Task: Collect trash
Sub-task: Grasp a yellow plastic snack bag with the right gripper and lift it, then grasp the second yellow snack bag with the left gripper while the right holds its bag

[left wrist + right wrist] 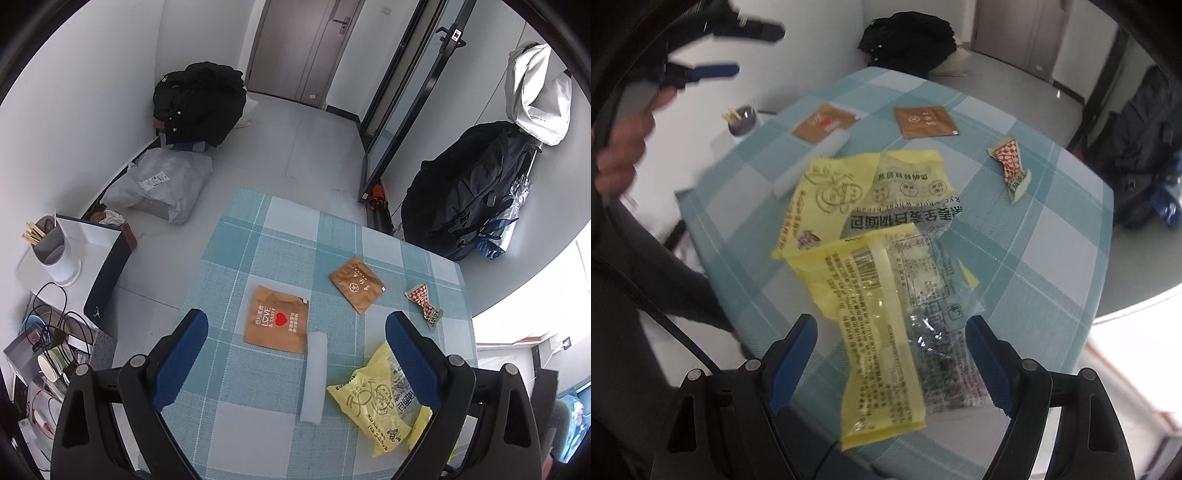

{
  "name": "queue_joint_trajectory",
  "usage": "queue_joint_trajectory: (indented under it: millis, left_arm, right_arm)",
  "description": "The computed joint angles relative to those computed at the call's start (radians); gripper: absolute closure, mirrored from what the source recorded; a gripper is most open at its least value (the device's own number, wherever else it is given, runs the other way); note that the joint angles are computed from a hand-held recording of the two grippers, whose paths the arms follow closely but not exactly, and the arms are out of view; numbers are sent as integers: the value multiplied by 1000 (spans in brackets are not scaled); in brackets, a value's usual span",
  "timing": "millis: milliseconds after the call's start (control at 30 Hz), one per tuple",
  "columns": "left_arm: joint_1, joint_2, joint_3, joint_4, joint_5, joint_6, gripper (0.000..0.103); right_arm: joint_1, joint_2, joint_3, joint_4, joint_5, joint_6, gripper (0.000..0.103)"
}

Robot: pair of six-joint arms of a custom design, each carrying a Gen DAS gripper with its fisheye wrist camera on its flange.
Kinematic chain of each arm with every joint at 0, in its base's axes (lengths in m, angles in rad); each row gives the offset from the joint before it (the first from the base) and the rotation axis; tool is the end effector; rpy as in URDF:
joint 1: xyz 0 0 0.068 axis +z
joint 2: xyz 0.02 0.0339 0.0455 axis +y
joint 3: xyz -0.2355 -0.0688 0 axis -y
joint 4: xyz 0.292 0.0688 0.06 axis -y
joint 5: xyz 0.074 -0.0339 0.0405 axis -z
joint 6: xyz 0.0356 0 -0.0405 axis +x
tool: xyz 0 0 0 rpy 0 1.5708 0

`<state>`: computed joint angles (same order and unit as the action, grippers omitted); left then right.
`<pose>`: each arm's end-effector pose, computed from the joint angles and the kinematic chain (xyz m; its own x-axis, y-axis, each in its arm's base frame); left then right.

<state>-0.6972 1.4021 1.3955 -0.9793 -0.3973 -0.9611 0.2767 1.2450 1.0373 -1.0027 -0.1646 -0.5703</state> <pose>0.2632 -0.2025 0.3147 -0.7171 -0.3855 -0.5806 -0.2788 0.9222 -0.2679 0.2689 0.0824 0.2330 -0.5822 -0.7190 -0.3796 -0.7596 0.6475 -0.0613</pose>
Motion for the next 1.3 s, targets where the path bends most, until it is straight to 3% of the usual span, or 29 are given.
queue_joint_trajectory:
  millis: [200,267,367,700,1033,1300]
  left_arm:
    - [-21,37,27,-23,-37,9,8]
    - [-28,52,35,-35,-49,17,8]
    - [-32,67,43,-50,-61,24,8]
    - [-43,83,54,-63,-73,21,8]
    - [-60,120,75,-95,-127,14,8]
    - [-77,159,111,-74,-122,70,8]
  right_arm:
    - [33,-12,-60,99,39,-6,23]
    - [32,-8,-66,115,36,2,27]
    - [19,7,-56,116,14,21,46]
    - [-43,-13,-43,77,-87,49,61]
    - [-85,-22,-18,41,-172,83,66]
    - [-168,-30,6,-5,-293,84,66]
